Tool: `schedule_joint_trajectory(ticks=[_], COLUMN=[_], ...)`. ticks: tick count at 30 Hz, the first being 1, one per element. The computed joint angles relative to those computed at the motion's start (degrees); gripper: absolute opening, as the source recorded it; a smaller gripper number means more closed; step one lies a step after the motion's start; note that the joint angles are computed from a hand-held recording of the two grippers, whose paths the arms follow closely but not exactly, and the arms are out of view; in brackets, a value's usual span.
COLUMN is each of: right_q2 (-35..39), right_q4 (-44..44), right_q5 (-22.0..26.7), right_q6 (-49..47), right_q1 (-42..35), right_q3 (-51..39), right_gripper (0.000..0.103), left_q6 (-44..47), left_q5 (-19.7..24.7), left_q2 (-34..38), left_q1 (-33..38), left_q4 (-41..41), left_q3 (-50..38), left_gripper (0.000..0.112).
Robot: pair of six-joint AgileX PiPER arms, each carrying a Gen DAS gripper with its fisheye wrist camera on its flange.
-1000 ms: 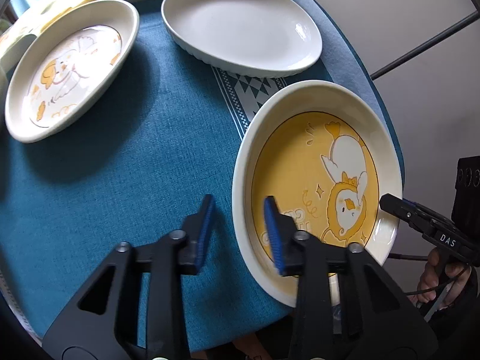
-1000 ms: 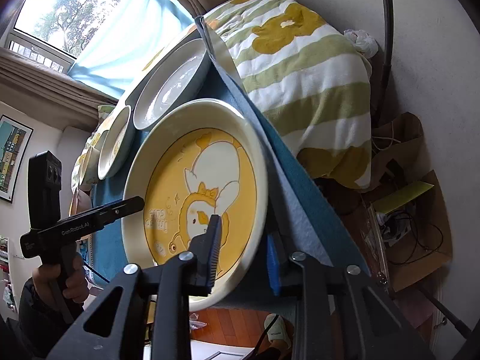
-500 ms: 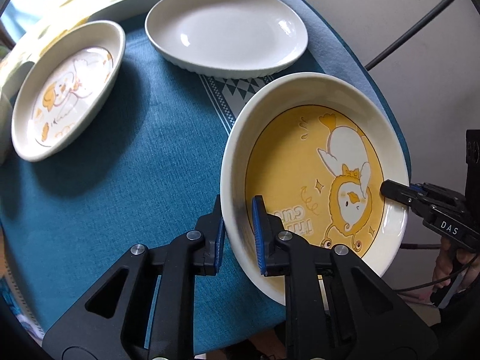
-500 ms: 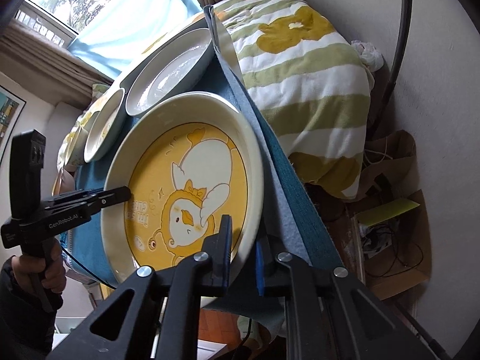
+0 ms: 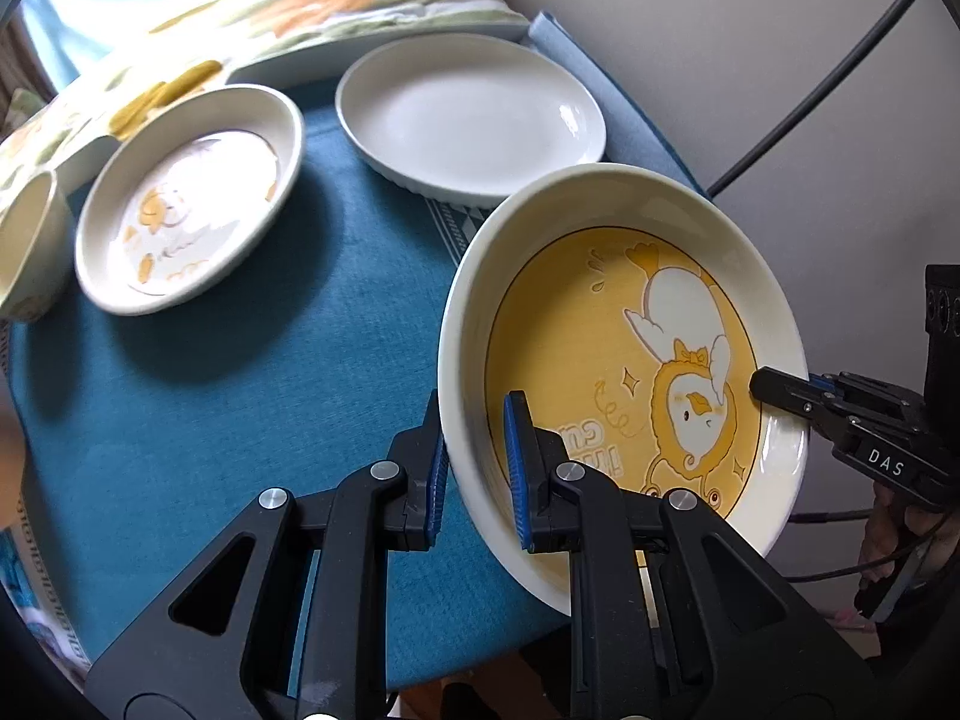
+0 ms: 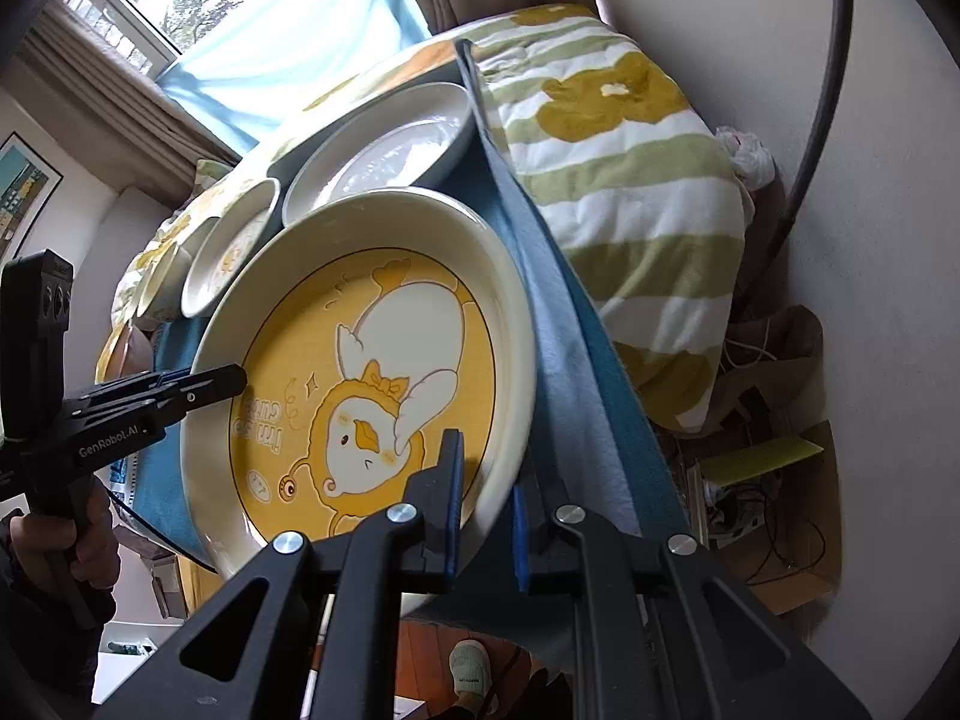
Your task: Organize plates and bowls
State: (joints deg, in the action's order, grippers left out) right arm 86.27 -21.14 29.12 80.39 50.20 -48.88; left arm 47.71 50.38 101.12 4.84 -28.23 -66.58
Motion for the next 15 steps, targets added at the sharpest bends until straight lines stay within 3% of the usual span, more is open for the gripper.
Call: schedule_joint_trajectory(ticks=[6,15], right_q2=[2.4,13.7], right_q4=[-0.1,7.3], right_q5=[5.4,7.2], right_q6=[-4.9,-20.3], right_q1=[2.0,3.0], right_q3=[-9.4,-27.0], right_gripper=[0.013,0.013], left_q6=[2.2,6.0], left_q5=[4.3,9.3], left_q2=[-6.0,-8.3], left_q1=[7.4,23.8], left_q4=[-0.6,-1.2], left_q3=[0.2,-2.7], left_gripper=[0.014,0.014])
